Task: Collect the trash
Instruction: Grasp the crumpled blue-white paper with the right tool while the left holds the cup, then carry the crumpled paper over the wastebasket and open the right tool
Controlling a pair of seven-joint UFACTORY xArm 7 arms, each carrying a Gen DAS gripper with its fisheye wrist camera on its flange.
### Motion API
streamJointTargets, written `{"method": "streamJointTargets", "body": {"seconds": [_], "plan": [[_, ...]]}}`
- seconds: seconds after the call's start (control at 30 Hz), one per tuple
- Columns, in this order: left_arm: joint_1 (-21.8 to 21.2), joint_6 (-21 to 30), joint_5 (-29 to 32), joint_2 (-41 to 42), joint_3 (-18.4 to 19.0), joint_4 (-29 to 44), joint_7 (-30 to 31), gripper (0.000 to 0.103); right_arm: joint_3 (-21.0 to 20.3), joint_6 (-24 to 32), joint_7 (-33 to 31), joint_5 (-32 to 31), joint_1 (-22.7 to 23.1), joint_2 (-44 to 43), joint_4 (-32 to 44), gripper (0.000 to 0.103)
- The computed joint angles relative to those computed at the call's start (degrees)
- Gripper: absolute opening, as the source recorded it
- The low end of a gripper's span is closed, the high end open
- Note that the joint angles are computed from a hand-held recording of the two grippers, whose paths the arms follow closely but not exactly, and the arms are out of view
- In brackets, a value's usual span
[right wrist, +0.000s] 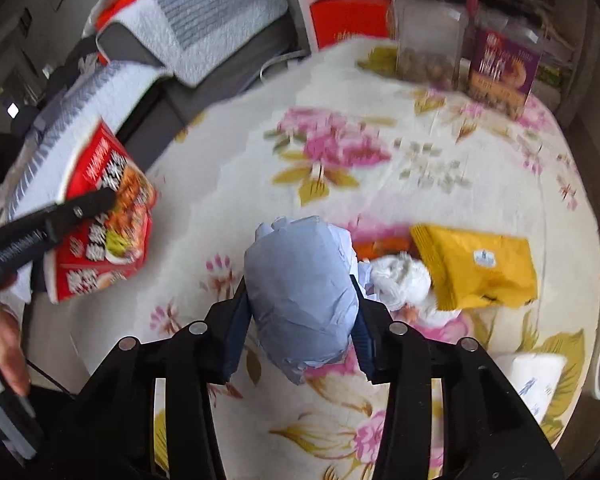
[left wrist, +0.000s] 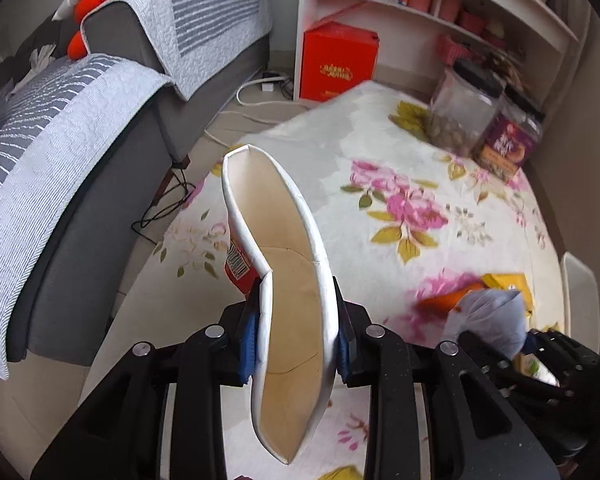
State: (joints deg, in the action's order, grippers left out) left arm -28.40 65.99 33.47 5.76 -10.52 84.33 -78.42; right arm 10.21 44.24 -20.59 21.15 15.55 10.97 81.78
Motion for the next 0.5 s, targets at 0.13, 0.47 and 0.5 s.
{"method": "streamJointTargets", "body": {"seconds": [0.13,0.47,0.5], "plan": [[-1.0,1.0,4.9,1.2,0.1,2.6,-2.5,0.030,0.2,-6.2,-1.3,3.1,-0.5,-1.0,0.7,0.043],[-7.4,7.2,16.0,8.8,2.3,14.3,-6.5,0.031,-1.0,-22.8,4.0,-1.1,-0.5,-2.1,-1.2,0.044],[-8.2,7.7,16.9,9.9,2.6,15.8,-6.5,0.031,-1.3,-24.1,5.3,-2.5,-0.5,-2.1,-1.4,0.044]]}}
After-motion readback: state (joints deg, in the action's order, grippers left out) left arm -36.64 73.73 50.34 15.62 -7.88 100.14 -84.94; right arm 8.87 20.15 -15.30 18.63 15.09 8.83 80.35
